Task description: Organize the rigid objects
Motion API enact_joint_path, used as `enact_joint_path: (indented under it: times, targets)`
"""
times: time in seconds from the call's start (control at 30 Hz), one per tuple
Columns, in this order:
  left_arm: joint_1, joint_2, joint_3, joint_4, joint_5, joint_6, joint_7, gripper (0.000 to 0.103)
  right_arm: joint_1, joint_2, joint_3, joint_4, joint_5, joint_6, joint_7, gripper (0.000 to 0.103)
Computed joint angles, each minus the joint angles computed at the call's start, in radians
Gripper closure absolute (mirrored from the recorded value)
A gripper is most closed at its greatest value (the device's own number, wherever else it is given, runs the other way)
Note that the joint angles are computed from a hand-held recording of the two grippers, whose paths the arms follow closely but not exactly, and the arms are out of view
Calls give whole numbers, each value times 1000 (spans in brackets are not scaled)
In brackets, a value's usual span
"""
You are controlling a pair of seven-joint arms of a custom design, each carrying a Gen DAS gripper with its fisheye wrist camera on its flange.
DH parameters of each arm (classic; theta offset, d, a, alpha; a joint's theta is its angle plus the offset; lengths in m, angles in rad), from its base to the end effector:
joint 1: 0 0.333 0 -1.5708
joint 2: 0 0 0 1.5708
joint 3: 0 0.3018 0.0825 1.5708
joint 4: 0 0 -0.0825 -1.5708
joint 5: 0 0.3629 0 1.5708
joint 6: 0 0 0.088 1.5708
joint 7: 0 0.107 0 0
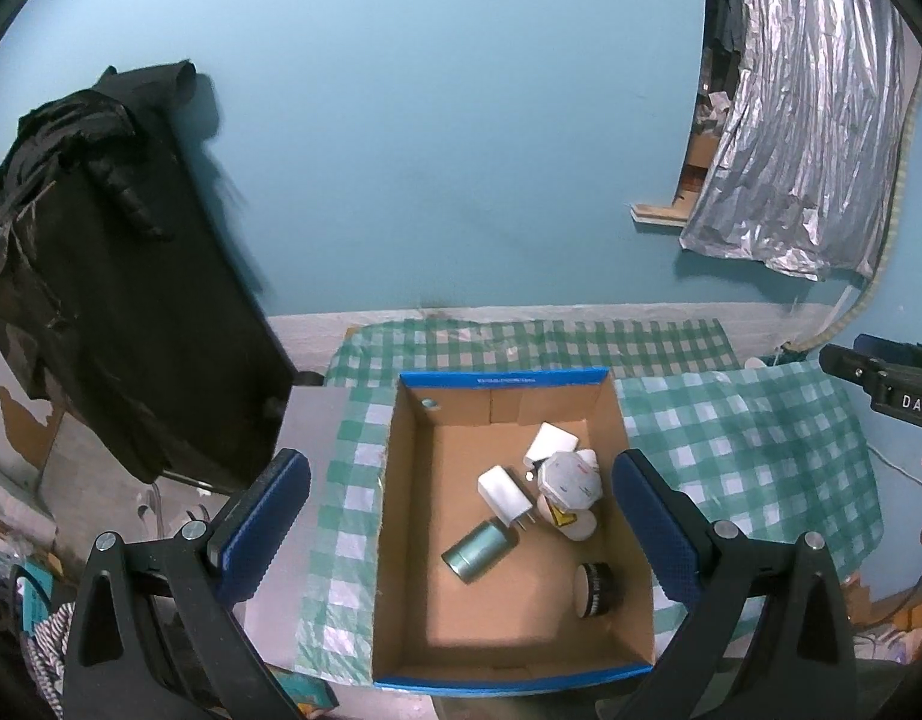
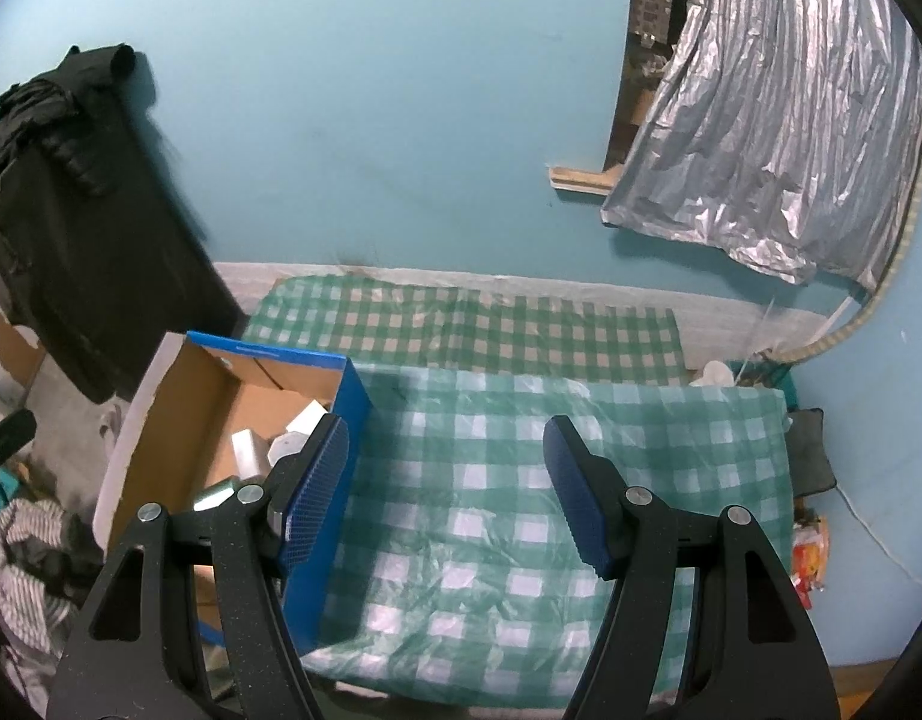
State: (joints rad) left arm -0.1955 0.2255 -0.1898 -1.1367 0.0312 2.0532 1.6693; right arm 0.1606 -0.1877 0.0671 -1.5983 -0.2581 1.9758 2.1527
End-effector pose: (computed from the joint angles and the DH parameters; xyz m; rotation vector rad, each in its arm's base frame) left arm 0.5829 -0.2129 0.7402 -1.3759 2.2378 -0.7678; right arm 0.4910 0.1017 0.7430 -1.5534 2.1482 -0.6319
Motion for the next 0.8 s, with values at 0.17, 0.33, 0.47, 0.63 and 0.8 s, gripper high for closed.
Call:
enact_joint_path:
  times: [0.17,0.33,0.47,0.63,0.8]
  targets:
    - [-7,-6,3,-8,24,-6,-9,1,2,7,1,10,-7,-7,-12,36]
    - [-16,-17,0,-27,53,4,0,1,2,7,-2,13,-8,-10,-24,36]
    - [-22,-9,-2,-13,57,2,-1,1,0,4,-4,10,-7,-5,-25,36]
    - [-28,29,-2,45,46,-26,-10,1,-3,10,-7,17,1,-13,-25,35]
    - [-37,43,-1,64,60,-25,-7,1,-4,17,-8,24,0,-16,-28,36]
